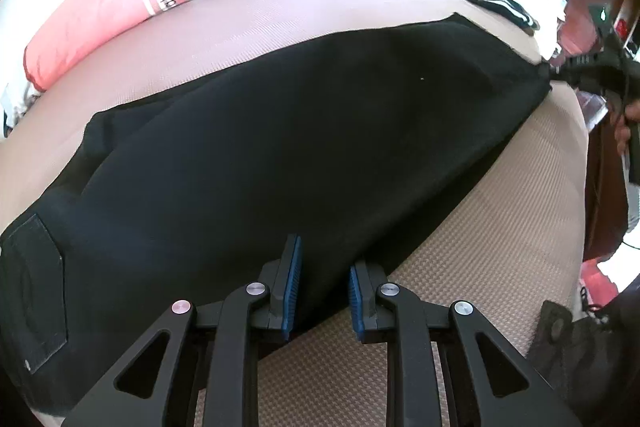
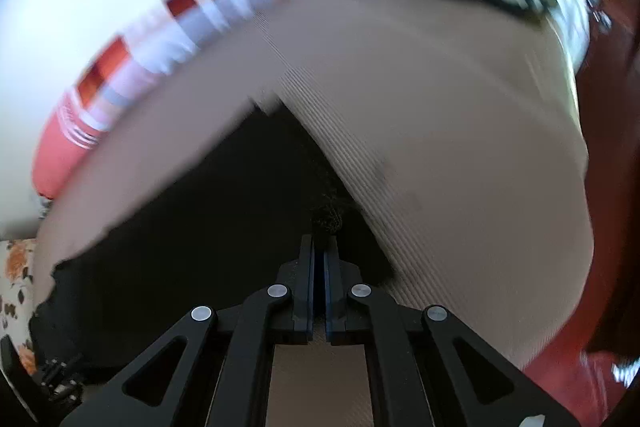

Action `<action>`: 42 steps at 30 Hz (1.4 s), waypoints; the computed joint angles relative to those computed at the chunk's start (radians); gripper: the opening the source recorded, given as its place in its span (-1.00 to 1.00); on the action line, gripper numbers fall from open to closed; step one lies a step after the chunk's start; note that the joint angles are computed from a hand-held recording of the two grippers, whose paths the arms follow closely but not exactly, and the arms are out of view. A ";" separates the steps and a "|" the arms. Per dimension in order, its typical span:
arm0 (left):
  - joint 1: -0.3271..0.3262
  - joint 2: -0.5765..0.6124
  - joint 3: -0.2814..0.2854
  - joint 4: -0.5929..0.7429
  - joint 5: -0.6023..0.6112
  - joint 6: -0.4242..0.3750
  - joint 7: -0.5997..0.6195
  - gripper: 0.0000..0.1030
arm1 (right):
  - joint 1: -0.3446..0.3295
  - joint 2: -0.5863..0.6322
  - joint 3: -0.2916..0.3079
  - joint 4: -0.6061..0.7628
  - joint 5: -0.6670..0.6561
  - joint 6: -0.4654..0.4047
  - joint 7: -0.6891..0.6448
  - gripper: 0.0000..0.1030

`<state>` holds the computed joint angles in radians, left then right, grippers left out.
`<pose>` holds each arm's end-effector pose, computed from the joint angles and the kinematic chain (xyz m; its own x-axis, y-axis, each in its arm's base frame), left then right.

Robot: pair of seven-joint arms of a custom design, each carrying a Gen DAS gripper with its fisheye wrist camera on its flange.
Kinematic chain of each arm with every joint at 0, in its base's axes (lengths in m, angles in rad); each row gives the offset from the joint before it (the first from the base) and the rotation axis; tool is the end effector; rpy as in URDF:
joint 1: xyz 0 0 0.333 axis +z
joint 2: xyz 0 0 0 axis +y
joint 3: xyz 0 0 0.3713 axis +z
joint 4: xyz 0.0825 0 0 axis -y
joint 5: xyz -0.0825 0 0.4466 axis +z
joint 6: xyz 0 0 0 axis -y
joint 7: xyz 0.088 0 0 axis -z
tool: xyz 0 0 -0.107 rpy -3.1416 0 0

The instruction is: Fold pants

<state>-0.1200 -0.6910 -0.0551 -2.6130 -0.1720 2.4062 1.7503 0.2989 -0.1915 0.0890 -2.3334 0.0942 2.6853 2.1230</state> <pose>0.3959 -0.0734 0.5414 -0.2589 -0.9650 0.0421 -0.8555 0.2088 -0.4739 0.5201 0.2112 0.4946 -0.1505 -0.9344 -0.3228 -0.8702 0.2802 -0.4053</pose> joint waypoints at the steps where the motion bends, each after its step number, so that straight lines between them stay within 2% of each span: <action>1: -0.002 -0.004 -0.002 -0.005 0.005 0.007 0.007 -0.56 | 0.003 -0.002 -0.004 -0.017 0.017 0.003 0.000 -0.96; 3: -0.001 -0.001 -0.003 -0.001 0.005 0.004 0.002 -0.56 | 0.002 -0.010 -0.005 -0.043 0.031 0.038 0.010 -0.96; 9: 0.007 0.030 -0.001 0.016 -0.004 0.029 -0.025 -0.56 | -0.007 0.003 -0.006 -0.020 0.009 0.052 0.000 -0.97; 11: 0.003 0.033 0.001 0.014 -0.003 0.031 -0.016 -0.56 | -0.018 0.024 0.010 -0.006 -0.040 0.043 0.030 -0.97; 17: 0.002 0.018 -0.020 0.014 0.046 -0.001 0.017 -0.54 | -0.015 0.026 0.010 -0.019 -0.065 0.057 0.061 -0.97; 19: -0.008 0.030 0.001 0.040 0.030 -0.053 0.029 -0.52 | -0.013 0.029 0.008 -0.016 -0.066 0.054 0.060 -0.96; 21: -0.018 0.036 0.032 0.066 -0.014 -0.105 0.043 -0.42 | -0.002 0.031 -0.004 -0.006 -0.032 0.032 0.024 -0.94; 23: -0.030 0.024 0.071 0.081 -0.085 -0.139 0.067 -0.08 | -0.004 0.030 -0.006 0.001 -0.028 0.016 0.016 -0.87; 25: -0.025 0.000 0.087 0.084 -0.129 -0.148 0.087 0.16 | 0.001 0.032 -0.010 0.011 -0.017 -0.005 -0.023 -0.83; 26: -0.026 -0.011 0.095 0.085 -0.150 -0.151 0.101 0.20 | 0.001 0.034 -0.010 0.017 -0.015 -0.015 -0.035 -0.80; 30: -0.009 -0.031 0.112 0.093 -0.214 -0.133 0.126 0.23 | -0.006 0.028 -0.009 0.037 -0.021 -0.060 -0.054 -0.46; 31: 0.006 -0.027 0.107 0.093 -0.221 -0.111 0.111 0.24 | -0.006 0.023 -0.011 0.039 -0.019 -0.060 -0.066 -0.46; 35: 0.061 0.019 0.085 0.103 -0.209 -0.062 0.035 0.24 | 0.001 0.034 -0.041 0.085 0.043 -0.054 -0.204 -0.46; 38: 0.089 0.058 0.073 0.112 -0.196 -0.034 -0.032 0.24 | 0.028 0.098 -0.090 0.174 0.286 -0.080 -0.472 -0.46; 40: 0.095 0.066 0.076 0.107 -0.196 -0.013 -0.055 0.24 | 0.018 0.161 -0.095 0.259 0.444 -0.138 -0.634 -0.46; 42: 0.102 0.062 0.083 0.102 -0.192 -0.006 -0.069 0.24 | -0.015 0.240 -0.086 0.362 0.582 -0.238 -0.749 -0.46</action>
